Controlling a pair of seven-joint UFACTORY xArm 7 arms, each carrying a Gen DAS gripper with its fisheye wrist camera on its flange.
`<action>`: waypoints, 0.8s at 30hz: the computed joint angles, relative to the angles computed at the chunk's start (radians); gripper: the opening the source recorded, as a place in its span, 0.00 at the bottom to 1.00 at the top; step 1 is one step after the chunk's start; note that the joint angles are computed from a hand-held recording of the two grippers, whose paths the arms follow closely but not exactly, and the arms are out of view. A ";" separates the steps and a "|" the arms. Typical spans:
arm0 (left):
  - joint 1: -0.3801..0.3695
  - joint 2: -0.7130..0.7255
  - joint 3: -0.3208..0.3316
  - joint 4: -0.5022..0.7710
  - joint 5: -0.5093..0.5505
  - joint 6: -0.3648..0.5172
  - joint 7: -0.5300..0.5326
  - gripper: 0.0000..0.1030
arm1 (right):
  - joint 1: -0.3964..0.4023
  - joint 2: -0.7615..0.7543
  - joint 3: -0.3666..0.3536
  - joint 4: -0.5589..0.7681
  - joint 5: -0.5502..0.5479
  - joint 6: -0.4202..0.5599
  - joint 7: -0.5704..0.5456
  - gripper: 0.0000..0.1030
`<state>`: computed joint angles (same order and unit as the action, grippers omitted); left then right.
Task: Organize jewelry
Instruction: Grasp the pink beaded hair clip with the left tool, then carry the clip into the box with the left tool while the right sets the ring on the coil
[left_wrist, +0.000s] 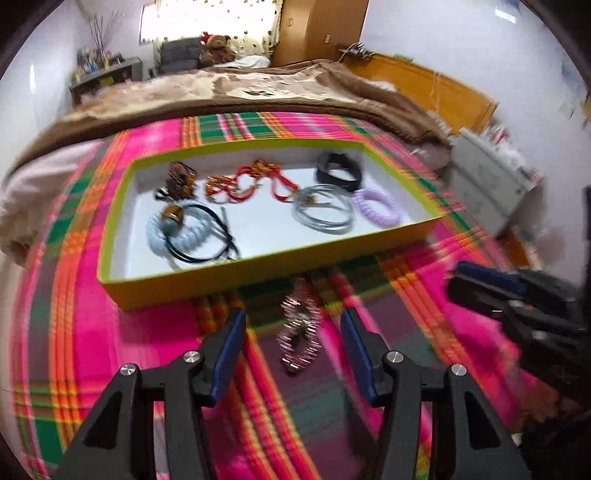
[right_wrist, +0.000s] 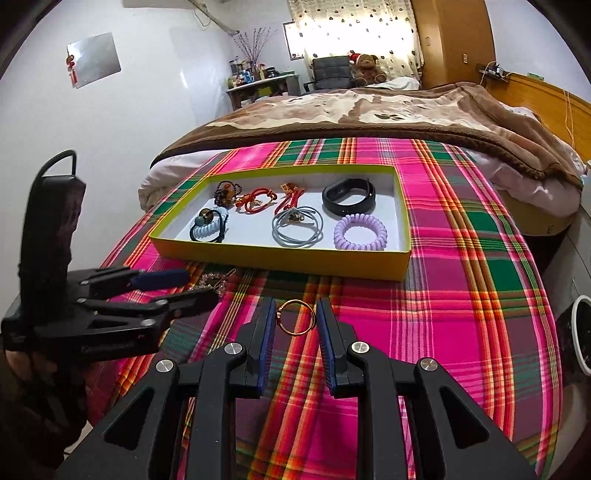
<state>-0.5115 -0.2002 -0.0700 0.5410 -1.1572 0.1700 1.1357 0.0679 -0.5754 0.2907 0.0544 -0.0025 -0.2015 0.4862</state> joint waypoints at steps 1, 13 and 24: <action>0.004 0.014 -0.022 -0.003 0.032 -0.047 -0.028 0.54 | 0.004 0.004 -0.008 0.000 -0.003 -0.004 -0.003 0.23; -0.084 0.032 0.017 -0.020 0.119 -0.122 -0.084 0.39 | 0.025 0.030 -0.042 0.001 0.006 -0.036 -0.029 0.23; -0.099 0.021 0.037 -0.023 0.108 -0.111 -0.081 0.21 | 0.034 0.035 -0.054 0.001 0.016 -0.037 -0.040 0.23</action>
